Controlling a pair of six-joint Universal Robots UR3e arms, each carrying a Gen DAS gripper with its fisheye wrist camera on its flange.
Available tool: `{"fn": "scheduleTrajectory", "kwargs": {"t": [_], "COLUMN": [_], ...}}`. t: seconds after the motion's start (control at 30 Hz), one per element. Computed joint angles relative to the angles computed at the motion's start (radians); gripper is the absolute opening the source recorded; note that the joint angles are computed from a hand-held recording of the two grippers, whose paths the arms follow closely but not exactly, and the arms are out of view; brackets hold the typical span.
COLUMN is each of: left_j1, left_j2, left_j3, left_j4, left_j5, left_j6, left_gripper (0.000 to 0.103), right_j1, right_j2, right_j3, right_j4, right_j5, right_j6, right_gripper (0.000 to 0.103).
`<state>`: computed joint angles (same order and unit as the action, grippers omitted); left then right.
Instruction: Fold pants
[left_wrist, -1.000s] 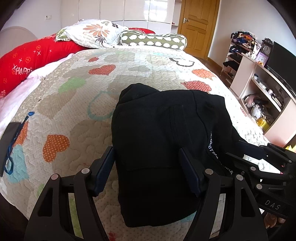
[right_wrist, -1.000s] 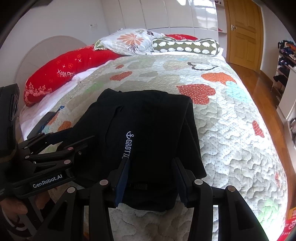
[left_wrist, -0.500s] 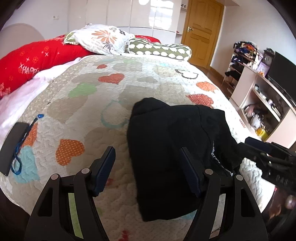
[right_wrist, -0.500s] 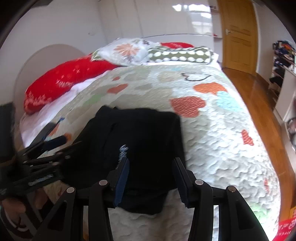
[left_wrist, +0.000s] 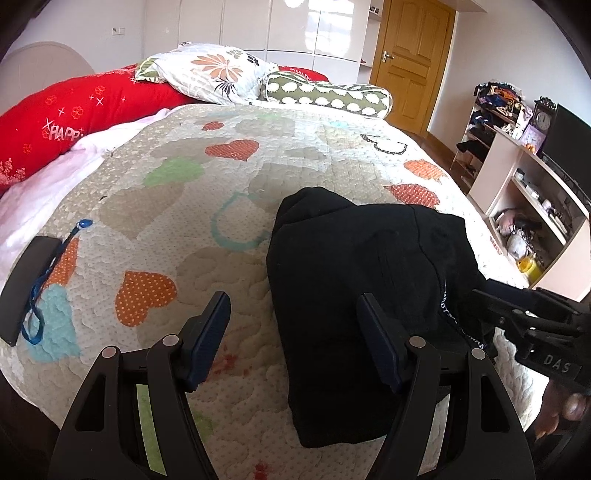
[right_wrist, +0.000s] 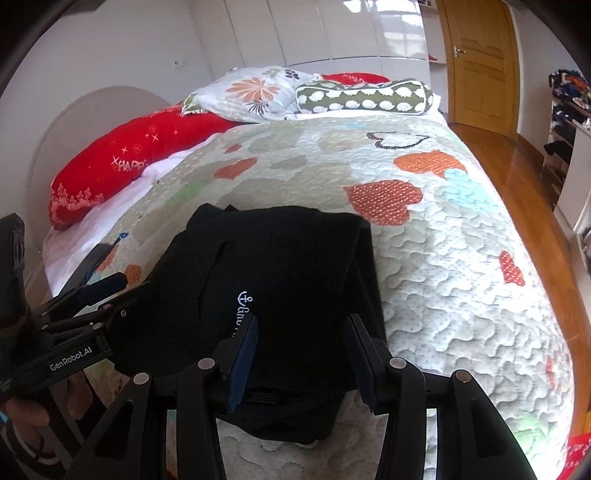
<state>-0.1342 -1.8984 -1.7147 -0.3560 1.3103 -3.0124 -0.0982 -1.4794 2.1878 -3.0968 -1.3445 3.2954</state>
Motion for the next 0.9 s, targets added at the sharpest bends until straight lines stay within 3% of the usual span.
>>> {"fn": "scheduleTrajectory", "kwargs": {"t": [0.07,0.13,0.33,0.57,0.7,0.9], "left_j1": [-0.003,-0.006,-0.010,-0.015,-0.011,-0.011], "left_j2": [-0.003,-0.007,0.002,-0.004,0.003,0.002], "left_j3": [0.003,0.008,0.011,0.019,0.012,0.009], "left_j4": [-0.001,-0.004,-0.008,-0.021,-0.009,-0.011], "left_j5": [0.001,0.004,-0.001,-0.004,0.001,0.004], "left_j6": [-0.001,-0.001,0.002,0.000,-0.005,-0.010], "left_gripper": [0.071,0.071,0.071,0.071,0.071,0.071], "right_j1": [0.001,0.012,0.006,-0.151,-0.134,-0.139], "right_j2": [0.019,0.028,-0.039,-0.130,-0.128,-0.001], "right_j3": [-0.001,-0.003,0.033,0.149,0.127,0.118], "right_j4": [-0.019,-0.041,-0.056,-0.065,0.007,-0.112], "right_j5": [0.015,0.005,-0.033,0.169,0.163,0.221], "right_j6": [-0.005,-0.011,-0.036,-0.014,-0.043,-0.007], "right_gripper": [0.028,0.006,0.001,0.004,0.039,0.039]}}
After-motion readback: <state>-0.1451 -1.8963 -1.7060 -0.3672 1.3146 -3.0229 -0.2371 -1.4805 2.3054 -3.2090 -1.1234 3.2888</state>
